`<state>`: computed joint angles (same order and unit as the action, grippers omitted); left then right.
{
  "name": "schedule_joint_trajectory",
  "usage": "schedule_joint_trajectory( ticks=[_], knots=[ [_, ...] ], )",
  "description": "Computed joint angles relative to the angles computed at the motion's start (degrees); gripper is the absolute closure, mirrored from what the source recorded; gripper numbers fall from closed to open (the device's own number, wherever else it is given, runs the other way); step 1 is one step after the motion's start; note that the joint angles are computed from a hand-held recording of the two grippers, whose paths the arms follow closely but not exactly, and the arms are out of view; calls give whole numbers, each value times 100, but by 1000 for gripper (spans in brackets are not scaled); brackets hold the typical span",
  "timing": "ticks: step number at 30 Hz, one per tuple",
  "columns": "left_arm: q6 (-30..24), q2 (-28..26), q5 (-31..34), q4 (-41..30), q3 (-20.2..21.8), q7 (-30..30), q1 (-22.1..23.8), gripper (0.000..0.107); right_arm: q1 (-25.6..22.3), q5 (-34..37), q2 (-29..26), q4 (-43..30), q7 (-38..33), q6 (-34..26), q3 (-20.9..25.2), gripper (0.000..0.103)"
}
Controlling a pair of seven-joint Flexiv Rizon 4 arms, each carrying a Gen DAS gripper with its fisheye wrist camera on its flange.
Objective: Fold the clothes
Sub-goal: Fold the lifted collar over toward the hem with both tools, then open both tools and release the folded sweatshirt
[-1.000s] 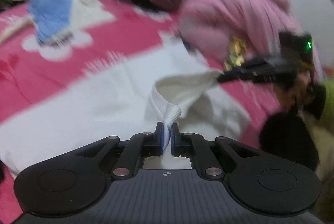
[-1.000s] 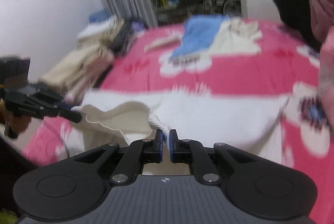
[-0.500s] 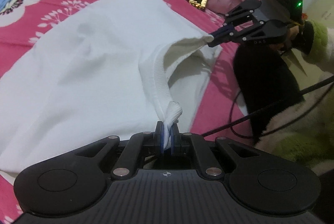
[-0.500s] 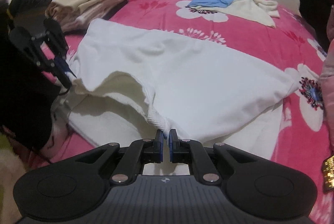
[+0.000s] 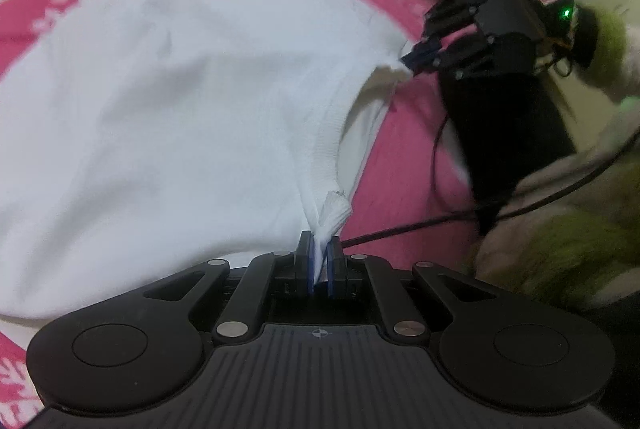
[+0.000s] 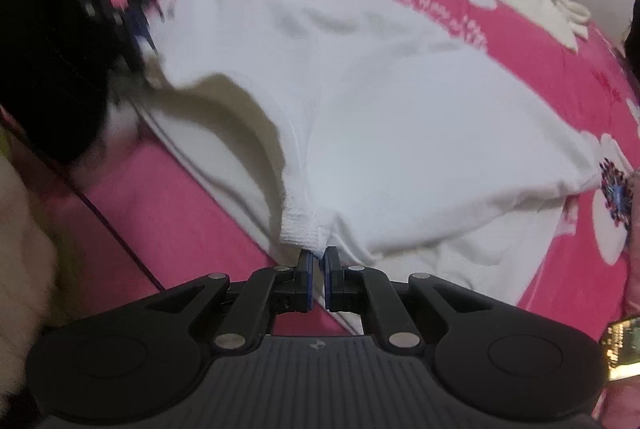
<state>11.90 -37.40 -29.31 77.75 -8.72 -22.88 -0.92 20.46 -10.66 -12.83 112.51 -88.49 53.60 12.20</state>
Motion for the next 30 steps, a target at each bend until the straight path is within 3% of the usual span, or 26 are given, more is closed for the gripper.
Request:
schedule_joint_trajectory(
  ticks=[2, 7, 10, 12, 14, 18, 24, 27, 29, 30],
  knots=[
    [-92, -111, 89, -153, 57, -313, -63, 101, 104, -213, -95, -104, 237, -581, -72, 97],
    [-387, -126, 5, -266, 70, -774, 40, 88, 51, 62, 75, -150, 769, -755, -63, 96],
    [-659, -140, 9, -405, 76, -914, 125, 82, -152, 882, 155, -291, 1478, -474, -72, 89],
    [-531, -60, -21, -353, 95, -893, 154, 81, -347, 1701, 151, -420, 1803, -208, -26, 81],
    [-356, 16, -156, -299, 73, -851, 206, 78, -504, 2395, 91, -546, 2047, -64, 20, 65],
    [7, 70, -542, -236, -21, -814, 296, 74, -691, 3148, -55, -642, 2593, 150, 36, 62],
    [787, -138, -862, -51, -212, -787, 92, 74, -782, 3419, -246, -530, 3277, 665, 17, 63],
    [765, -220, -700, 18, -291, -537, -10, 75, -743, 3239, -471, -614, 3399, 864, 45, 64],
    [667, -163, -564, 169, -307, -293, -62, 75, -714, 3015, -516, -609, 3369, 914, 74, 74],
    [610, -133, -521, 242, -309, -187, -79, 75, -707, 2909, -511, -591, 3313, 937, 97, 87]
  ],
)
